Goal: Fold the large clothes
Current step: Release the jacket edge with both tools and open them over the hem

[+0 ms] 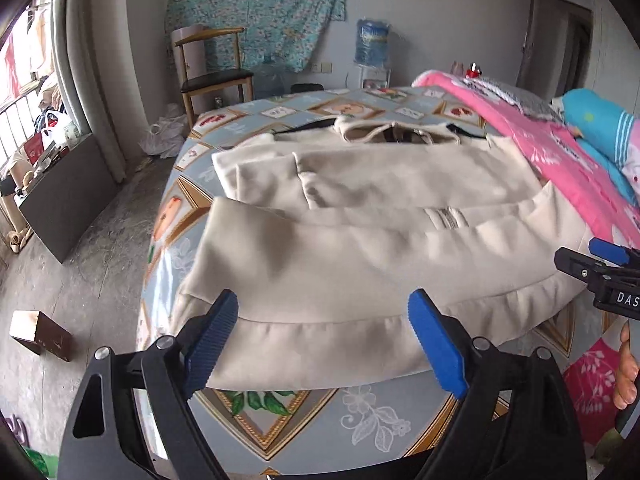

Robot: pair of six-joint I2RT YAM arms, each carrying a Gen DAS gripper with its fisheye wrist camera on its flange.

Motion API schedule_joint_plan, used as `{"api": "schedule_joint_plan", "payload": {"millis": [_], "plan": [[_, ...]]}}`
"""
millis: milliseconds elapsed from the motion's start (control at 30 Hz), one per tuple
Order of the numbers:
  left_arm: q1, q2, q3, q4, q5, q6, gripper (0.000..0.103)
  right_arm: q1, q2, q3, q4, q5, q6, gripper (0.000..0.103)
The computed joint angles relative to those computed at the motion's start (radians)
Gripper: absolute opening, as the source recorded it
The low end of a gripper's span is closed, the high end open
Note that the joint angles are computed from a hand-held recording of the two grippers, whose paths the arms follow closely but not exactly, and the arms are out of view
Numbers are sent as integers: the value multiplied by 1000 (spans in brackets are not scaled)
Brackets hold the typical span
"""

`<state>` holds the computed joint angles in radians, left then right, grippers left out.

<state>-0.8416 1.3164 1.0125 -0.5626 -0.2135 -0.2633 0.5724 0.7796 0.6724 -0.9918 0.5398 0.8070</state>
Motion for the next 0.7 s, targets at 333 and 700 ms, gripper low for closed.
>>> {"api": "schedule_joint_plan", "payload": {"millis": [333,700], "plan": [[44,111,-36,72,79,-51,98,-81,120,-70,113,-92,-53,96],[32,110,-54,101,56,-22,98,-89,93,-84,124,-96,-71,96]]}}
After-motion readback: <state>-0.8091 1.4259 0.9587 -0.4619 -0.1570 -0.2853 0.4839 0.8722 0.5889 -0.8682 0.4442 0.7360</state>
